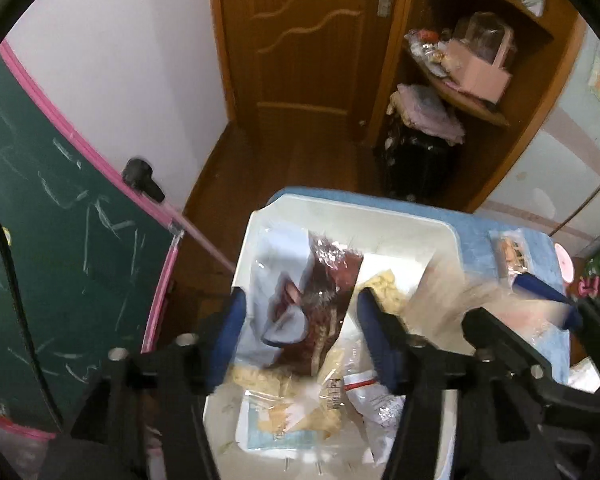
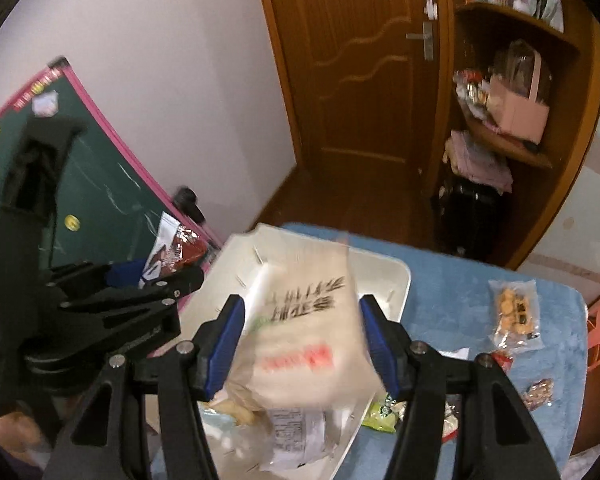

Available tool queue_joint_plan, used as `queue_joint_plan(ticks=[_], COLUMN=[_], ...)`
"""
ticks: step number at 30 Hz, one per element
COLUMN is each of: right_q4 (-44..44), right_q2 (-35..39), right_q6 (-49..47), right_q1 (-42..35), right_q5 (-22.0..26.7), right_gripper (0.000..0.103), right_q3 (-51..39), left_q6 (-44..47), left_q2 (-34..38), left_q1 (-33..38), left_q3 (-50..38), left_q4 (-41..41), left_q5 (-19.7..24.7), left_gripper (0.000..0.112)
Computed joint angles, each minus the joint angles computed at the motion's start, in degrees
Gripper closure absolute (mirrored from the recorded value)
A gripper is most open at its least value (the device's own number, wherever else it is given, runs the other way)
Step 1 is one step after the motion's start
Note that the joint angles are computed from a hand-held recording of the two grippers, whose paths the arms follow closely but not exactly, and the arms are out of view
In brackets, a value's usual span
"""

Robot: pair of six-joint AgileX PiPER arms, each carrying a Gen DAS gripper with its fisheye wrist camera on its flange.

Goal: Organize snacks
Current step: 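Place the wafer and biscuit packet into the white tray and open both tools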

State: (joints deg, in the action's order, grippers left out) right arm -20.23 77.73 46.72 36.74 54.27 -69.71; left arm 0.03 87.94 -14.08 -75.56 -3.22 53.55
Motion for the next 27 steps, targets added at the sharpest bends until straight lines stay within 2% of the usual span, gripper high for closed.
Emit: queue_joint_plan(ticks=[2, 3, 7, 11, 16, 21, 27], right_q4=[1.73, 3.11, 6.18, 8.75, 11.47, 10.21, 7.36], right_q2=[0.57, 0.57, -0.58, -2.62, -5.92, -10.61, -20.22], right_q6=[-0.44, -1.35, -2.91, -4.19, -6.00, -5.18, -3.20], right_q1=[-1.70, -2.50, -3.77, -4.44, -5.50, -4.48, -3.12], right_q5=[-1.59, -2.28, -4.17, -5.21, -6.00, -3.26, 4.05], right_gripper=[0.044, 0.043, 0.043, 0.043, 0.043, 0.043, 0.043], right_q3=[1.23, 1.79, 4.60, 7.62, 11.30, 13.01, 12.62], left_q6=[1.08, 2.28, 5.26, 3.10, 2.19, -1.85, -5.19], left_q2=[1.33, 1.57, 1.84, 0.28, -0.96, -4.71, -8.70], left_q1=[1.08, 2.11, 4.92, 3.08, 0.10, -5.56, -11.71], left_q3=[0.02, 0.62, 2.64, 6.38, 6.37, 6.19, 1.92], left_q4=[-1.84, -4.10, -9.62, -6.46, -4.63, 0.47, 1.25], left_q5=[-0.41, -0.96, -2.05, -5.58, -2.74, -0.89, 4.74], left_gripper=[0.036, 0.034, 0.034, 0.034, 0.034, 0.034, 0.034])
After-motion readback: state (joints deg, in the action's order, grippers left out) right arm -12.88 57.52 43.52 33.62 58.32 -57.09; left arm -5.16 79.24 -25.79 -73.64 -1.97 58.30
